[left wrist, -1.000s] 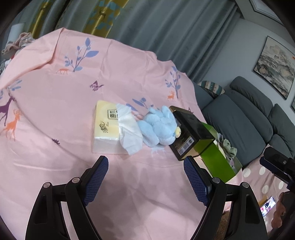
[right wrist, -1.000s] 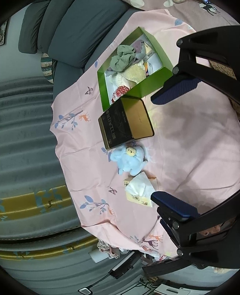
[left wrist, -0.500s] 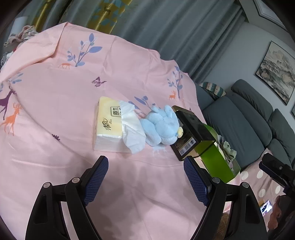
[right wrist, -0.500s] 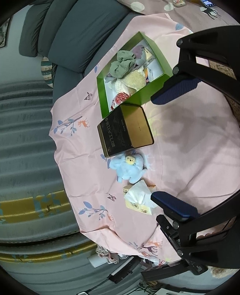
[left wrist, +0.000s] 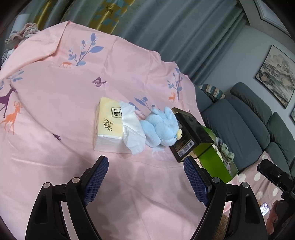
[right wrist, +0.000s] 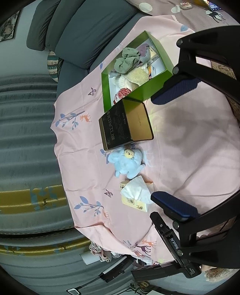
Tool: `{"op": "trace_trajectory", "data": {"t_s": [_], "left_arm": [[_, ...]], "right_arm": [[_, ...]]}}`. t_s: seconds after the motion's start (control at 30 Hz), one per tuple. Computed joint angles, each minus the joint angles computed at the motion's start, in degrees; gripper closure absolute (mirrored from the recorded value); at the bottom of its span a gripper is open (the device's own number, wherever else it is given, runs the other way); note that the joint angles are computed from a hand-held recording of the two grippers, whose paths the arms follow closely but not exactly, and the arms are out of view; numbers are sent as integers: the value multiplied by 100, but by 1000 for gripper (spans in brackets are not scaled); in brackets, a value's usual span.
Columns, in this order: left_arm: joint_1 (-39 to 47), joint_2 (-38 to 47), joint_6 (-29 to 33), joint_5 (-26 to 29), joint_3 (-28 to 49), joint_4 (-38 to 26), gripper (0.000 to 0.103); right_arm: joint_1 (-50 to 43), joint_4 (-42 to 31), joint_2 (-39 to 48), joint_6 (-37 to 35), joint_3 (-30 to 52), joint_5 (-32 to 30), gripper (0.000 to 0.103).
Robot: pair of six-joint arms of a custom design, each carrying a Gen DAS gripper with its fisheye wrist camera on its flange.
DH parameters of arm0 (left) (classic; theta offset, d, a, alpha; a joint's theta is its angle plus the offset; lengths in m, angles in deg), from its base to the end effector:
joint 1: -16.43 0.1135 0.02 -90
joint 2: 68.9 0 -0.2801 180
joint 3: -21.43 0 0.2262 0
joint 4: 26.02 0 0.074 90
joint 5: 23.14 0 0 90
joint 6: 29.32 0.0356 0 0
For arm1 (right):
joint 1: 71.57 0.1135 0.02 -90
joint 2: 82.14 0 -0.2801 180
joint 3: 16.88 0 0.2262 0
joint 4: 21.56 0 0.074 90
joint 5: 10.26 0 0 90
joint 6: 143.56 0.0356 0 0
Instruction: Organize soft objects
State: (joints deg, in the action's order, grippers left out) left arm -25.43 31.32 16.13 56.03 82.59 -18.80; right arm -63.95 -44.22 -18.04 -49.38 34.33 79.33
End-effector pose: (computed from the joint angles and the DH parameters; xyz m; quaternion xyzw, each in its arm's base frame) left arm 0.2561 -0.2205 0.1891 -0.0663 0.8687 -0.2711 0.4092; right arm 0.2055 0.0277 0.2513 -0.0283 0.8888 0.0502 0.4547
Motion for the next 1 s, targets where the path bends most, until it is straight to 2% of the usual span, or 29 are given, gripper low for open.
{"op": "trace_trajectory", "data": {"t_s": [0.27, 0.53, 1.0], "left_arm": [[32, -60, 39, 18, -34, -15, 19], [70, -57, 13, 40, -28, -34, 19], [96, 141, 173, 19, 141, -183, 19]], "right_arm": [[67, 22, 104, 130, 26, -38, 8], [150, 356, 443, 109, 20, -83, 6], [-150, 741, 1235, 269, 256, -563, 4]]}}
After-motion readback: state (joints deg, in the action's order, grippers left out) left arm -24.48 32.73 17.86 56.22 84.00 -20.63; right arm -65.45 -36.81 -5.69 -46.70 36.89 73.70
